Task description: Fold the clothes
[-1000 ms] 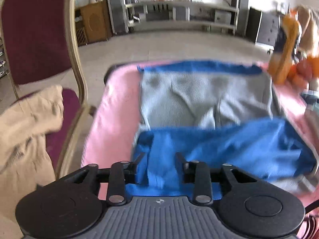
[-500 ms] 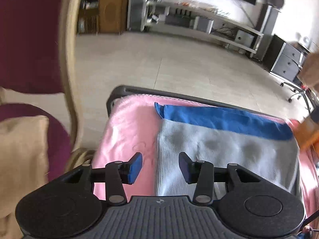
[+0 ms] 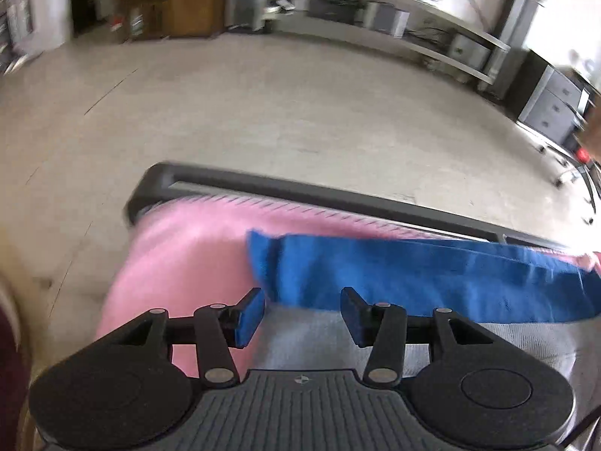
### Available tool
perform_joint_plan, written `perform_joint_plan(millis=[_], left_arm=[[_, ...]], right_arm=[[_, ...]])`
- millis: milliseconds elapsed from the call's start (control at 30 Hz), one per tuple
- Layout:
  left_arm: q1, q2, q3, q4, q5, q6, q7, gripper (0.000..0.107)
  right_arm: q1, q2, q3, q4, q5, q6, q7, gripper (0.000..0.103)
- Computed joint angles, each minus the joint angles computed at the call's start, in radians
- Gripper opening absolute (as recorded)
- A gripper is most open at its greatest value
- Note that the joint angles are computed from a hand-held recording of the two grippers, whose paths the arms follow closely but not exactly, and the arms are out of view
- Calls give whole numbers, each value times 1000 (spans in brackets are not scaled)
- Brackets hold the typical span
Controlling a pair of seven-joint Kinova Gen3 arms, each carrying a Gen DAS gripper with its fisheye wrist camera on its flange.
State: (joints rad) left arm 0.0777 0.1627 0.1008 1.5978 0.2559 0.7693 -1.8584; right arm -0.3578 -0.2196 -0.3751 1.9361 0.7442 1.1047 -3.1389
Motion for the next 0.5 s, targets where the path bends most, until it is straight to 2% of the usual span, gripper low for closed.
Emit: perform_joint_plan(millis=[167,267,333,367,400,433,500], left_arm=[[55,20,-4,16,-101,-69,65,39],[83,11,-12,51,-170,-130,118,34],[110,0,-21,72,-236,-163,171,17],[118,-8,-22,81,-260,-174,191,3],[122,-17,-22,89,-278,-184,206,3],[126,-26,-22,97,-297,-194,222,3],[131,-65,-22,133,-330,-238,243,3]], right_arm=[[-10,85,27,-18,16,25,-22,45],[-24,111,71,-17,-6,2,-30,46],[-32,122,99,-14,-31,-27,-28,46],[-33,123,93,-5,-21,-30,-44,41],[-42,125,84,5,3,-23,-75,31],[-52,120,78,14,22,-21,-98,6],[-75,104,49,22,74,11,-153,4]])
